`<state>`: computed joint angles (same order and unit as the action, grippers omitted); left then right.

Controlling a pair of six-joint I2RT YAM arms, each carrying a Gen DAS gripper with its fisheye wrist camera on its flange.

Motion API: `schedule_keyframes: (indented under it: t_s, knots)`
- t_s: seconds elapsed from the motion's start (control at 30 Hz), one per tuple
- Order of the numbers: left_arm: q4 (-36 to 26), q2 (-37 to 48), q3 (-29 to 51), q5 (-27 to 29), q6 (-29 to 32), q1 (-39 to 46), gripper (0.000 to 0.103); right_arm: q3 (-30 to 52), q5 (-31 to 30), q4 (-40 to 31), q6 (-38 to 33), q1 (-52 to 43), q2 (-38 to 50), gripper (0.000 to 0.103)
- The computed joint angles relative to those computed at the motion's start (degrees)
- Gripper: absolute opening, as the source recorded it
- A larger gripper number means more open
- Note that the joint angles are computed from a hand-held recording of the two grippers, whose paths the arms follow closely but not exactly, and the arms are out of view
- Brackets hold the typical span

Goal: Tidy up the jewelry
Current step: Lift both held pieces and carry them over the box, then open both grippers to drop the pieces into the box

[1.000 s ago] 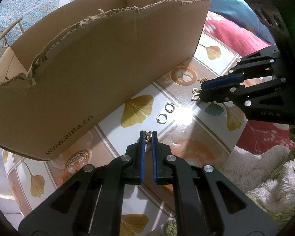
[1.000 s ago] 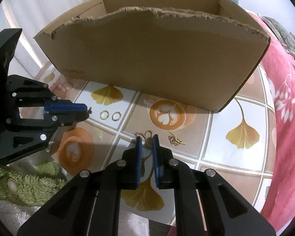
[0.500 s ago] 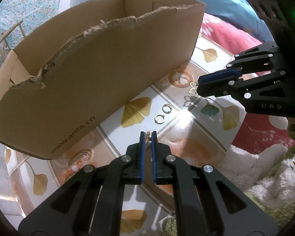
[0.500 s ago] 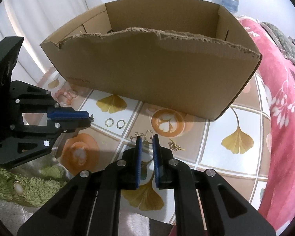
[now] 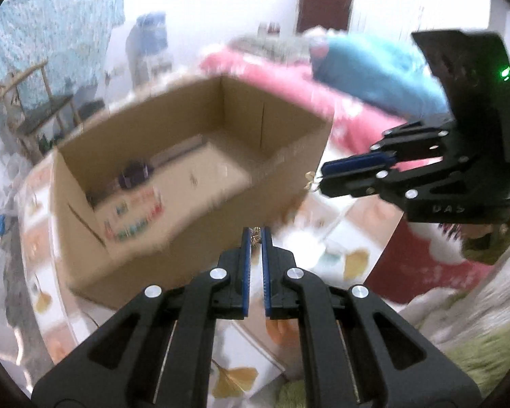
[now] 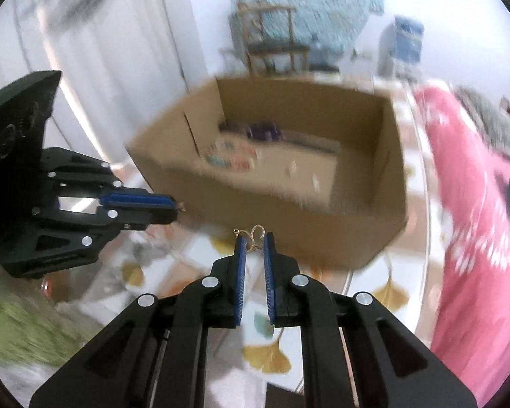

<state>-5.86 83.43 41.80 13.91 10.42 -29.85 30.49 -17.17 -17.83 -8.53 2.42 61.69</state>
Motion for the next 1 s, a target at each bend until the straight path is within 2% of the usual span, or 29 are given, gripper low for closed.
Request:
schedule_keyframes:
  t_s: [0.13,0.23,0.33,0.4,0.5,0.67,0.73,0.8,1.0]
  knots:
    - [0.3,-0.8,3.8,2.2,2.6,2.9,0.005,6.5,-3.4,0.1,-3.1,-1.6,2.3,0.011]
    - [0.4,4.9,8.5,0.5,4.3,4.0,0.005,14.1,-4.6,0.7,-5.8,-1.0,11.8,0.011]
    - [-1.3,12.4,14.0,-1.5,4.5,5.0,0.005,22.1,-5.7,-1.6,-7.1,-0.5,23.0,0.011]
    - [-3.0,16.4,17.1,-2.7,4.6,5.5,0.005,28.9,-5.3,-5.3,-7.0,0.5,31.8,0.011]
    - [-5.8,21.1,21.0,-3.6,4.7,7.1,0.005,34.3,-2.5,-7.9,-6.0,2.3,39.3,0.011]
    - [-6.9,23.2,22.3,-3.4,4.2,8.5,0.006,36.4,-1.6,-8.8,-4.5,3.0,43.7,0.012]
    - [-6.6,23.0,21.9,-3.3,3.9,8.6,0.010,36.6,-1.9,-8.7,-3.6,2.6,44.1,0.014]
    - [-5.6,22.1,20.8,-3.2,3.7,8.8,0.017,35.1,-2.2,-7.4,-2.7,2.1,43.0,0.019]
    - [-1.9,16.7,16.0,-2.9,2.1,10.5,0.027,30.9,-5.0,-3.5,0.0,-1.4,37.4,0.023]
